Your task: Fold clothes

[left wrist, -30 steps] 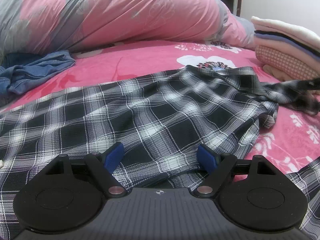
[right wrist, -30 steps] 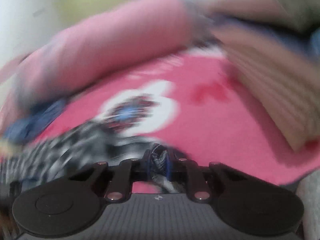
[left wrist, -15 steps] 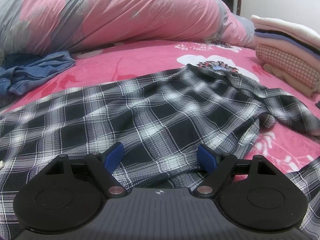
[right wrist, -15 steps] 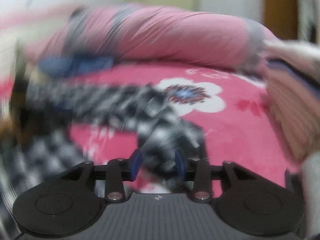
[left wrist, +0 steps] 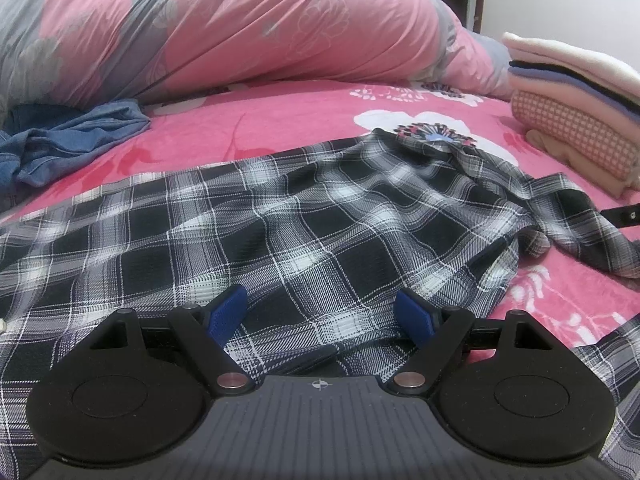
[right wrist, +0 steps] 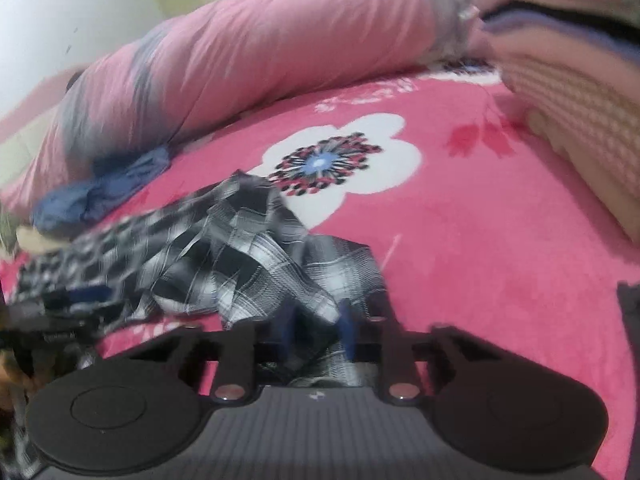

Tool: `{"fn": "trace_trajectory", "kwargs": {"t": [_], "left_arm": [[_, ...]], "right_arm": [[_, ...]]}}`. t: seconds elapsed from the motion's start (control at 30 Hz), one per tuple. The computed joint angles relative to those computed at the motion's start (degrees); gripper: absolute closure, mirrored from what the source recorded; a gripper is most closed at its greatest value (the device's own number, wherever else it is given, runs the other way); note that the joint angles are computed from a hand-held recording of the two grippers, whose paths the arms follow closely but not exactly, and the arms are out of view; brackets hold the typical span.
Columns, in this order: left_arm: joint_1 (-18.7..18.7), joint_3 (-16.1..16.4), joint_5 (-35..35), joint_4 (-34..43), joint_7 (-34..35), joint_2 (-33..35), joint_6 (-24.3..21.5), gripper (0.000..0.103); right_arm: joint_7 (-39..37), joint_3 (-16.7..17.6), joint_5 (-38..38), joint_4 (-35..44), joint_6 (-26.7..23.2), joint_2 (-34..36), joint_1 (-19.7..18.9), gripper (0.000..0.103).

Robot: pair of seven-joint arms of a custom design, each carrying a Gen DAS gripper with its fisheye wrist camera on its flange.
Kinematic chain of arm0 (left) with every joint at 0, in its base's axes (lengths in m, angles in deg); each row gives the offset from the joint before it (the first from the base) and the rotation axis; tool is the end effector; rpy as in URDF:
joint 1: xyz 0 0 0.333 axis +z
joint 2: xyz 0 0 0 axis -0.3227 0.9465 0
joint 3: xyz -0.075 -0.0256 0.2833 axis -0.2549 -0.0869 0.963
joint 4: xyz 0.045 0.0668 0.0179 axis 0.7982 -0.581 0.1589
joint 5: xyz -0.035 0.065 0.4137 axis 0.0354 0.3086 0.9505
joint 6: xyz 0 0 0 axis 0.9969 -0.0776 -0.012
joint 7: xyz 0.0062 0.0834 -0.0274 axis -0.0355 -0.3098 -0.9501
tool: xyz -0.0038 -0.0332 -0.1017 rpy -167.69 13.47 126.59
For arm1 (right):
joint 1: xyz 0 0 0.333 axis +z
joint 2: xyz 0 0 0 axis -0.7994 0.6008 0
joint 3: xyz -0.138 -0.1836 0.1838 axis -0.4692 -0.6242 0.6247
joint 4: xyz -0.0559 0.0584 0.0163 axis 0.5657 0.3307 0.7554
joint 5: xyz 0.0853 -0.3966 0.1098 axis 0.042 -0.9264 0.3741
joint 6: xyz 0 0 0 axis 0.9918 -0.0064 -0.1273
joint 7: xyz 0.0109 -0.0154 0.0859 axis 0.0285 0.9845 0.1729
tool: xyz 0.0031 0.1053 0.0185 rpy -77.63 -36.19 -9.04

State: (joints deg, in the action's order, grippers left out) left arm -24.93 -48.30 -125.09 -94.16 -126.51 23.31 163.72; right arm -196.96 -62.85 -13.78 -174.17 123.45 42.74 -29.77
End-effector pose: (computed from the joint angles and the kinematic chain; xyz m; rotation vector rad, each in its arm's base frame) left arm 0.5727 -0.1308 0.3265 -1.1306 2.2662 -1.1592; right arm 0.4049 0.3346 0.3692 -1.3736 1.8748 -0.6111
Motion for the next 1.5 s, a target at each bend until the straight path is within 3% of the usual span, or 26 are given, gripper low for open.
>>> {"fn": "trace_trajectory", "kwargs": {"t": [0.23,0.43,0.53,0.7,0.93,1.17,1.3,1.5], "left_arm": [[0.08,0.04,-0.56,-0.07,0.38,-0.04,-0.3,0.021],[0.21,0.2,-1.08,-0.2,0.64,-0.13,-0.85,0.021],[0.26,0.26,-1.14,-0.22,0.64,-0.17,-1.01,0.021],[0.34,0.34,-1.32,-0.26,0.61,-0.22,-1.3,0.021],[0.38,0.37,-1.12,-0.19,0.31,-0.18,-1.42,0.021],[0.5,0.41,-1.09,-0.17,0.18,-0.12,-1.67,0.021],[0.53,0.39,-1.12,-0.07,0.2,-0.01,-1.65,0.021],[0.61,0.35,-0.9,0.1,0.03,0.14,-1.61,0.021]], "right_arm": [[-11.18,1.58,6.45,1.28,-8.89,-1.75,1.68,0.099],[-20.35,2.69,6.32,6.95,-25.53,-0.17,2.02,0.1],[-25.97,1.83,4.27,11.53,-33.74,3.1,2.09,0.1],[-33.8,-1.99,2.77,19.32,-42.81,10.72,1.99,0.1],[-41.75,-7.27,3.95,26.86,-47.22,20.91,2.98,0.1],[-44.21,-11.2,6.48,32.34,-46.9,28.88,3.9,0.1],[-44.14,-13.38,6.45,36.54,-49.61,33.02,5.4,0.098],[-39.99,-13.05,4.49,31.04,-47.1,26.69,7.2,0.092]]}}
